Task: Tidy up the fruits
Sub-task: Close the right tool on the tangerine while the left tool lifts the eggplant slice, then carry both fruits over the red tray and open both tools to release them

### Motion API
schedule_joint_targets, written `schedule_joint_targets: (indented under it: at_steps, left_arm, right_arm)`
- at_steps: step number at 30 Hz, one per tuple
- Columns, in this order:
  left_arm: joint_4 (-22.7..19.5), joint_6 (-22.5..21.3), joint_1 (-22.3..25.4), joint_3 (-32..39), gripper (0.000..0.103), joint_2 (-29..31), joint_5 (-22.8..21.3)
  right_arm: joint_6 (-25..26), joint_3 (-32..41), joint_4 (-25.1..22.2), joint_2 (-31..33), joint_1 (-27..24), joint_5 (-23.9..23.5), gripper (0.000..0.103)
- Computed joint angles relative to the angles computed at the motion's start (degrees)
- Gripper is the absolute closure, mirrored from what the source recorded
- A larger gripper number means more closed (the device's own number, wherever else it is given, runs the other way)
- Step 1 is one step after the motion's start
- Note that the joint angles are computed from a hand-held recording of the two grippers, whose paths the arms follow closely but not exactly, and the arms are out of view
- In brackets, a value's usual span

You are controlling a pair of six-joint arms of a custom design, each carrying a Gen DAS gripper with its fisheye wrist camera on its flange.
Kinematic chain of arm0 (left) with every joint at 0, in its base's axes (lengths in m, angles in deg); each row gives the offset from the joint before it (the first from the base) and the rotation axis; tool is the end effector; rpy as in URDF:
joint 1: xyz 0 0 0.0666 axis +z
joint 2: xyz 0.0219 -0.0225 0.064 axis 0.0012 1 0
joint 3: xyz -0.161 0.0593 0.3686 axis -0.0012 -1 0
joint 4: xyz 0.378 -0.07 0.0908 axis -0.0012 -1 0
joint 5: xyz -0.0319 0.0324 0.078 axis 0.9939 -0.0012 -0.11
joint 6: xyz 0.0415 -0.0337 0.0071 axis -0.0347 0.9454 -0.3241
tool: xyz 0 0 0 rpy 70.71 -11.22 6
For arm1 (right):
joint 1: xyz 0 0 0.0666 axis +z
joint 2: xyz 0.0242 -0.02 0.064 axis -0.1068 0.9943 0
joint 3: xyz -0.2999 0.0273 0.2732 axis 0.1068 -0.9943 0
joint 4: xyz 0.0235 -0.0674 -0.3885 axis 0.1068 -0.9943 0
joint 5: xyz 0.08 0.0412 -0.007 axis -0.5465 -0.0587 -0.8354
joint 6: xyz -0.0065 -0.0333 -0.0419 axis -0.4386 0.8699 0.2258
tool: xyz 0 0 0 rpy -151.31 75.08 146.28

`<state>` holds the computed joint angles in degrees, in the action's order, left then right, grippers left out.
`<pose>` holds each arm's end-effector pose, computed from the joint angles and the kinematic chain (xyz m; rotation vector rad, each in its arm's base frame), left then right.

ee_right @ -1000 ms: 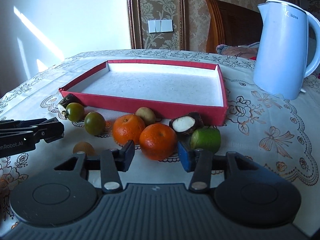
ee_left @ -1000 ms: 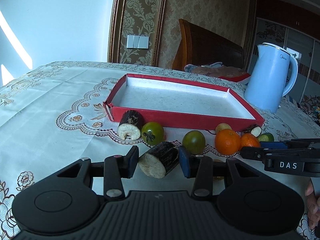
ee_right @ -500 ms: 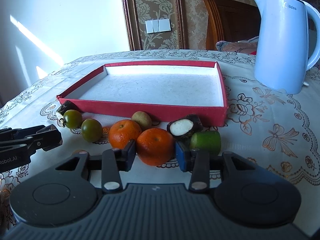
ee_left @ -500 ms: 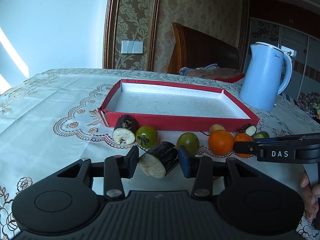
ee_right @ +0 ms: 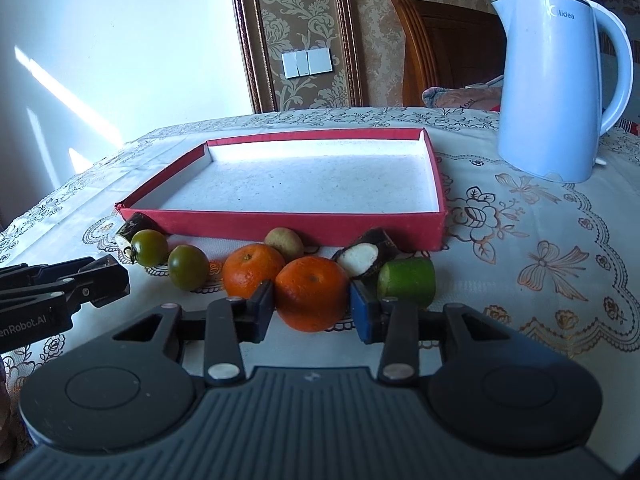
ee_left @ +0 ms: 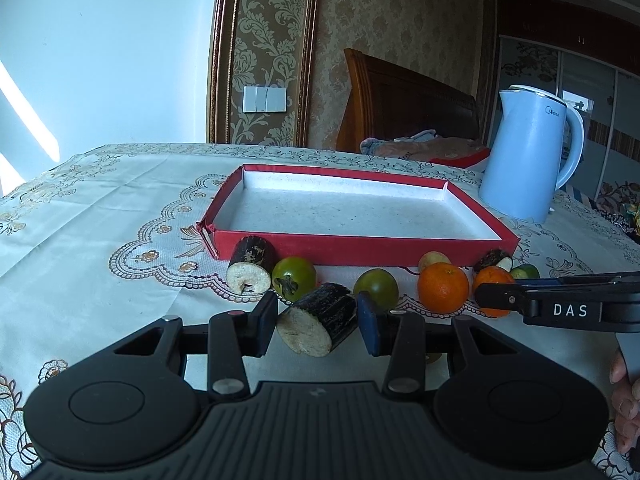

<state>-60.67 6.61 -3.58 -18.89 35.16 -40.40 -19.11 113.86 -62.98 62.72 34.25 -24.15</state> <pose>0.4854 -0.0496 0.2178 0.5888 1.9780 -0.4727 0.4062 0.3140 0.2156 0.3736 2.0971 -0.0220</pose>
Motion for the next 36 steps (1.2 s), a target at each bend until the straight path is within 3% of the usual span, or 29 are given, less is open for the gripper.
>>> schedule_joint_targets:
  at_steps: [27,36]
  left_arm:
    - [3.09,2.46,-5.42,2.39,0.061,0.85,-9.56]
    - [2.75,3.37,-5.17,4.22,0.061,1.67,-10.7]
  right_arm:
    - [-0.25,0.02,0.64,0.35,2.33,5.82,0.065]
    - [4.48,0.48,3.13,-0.46,2.4,6.61,0.065]
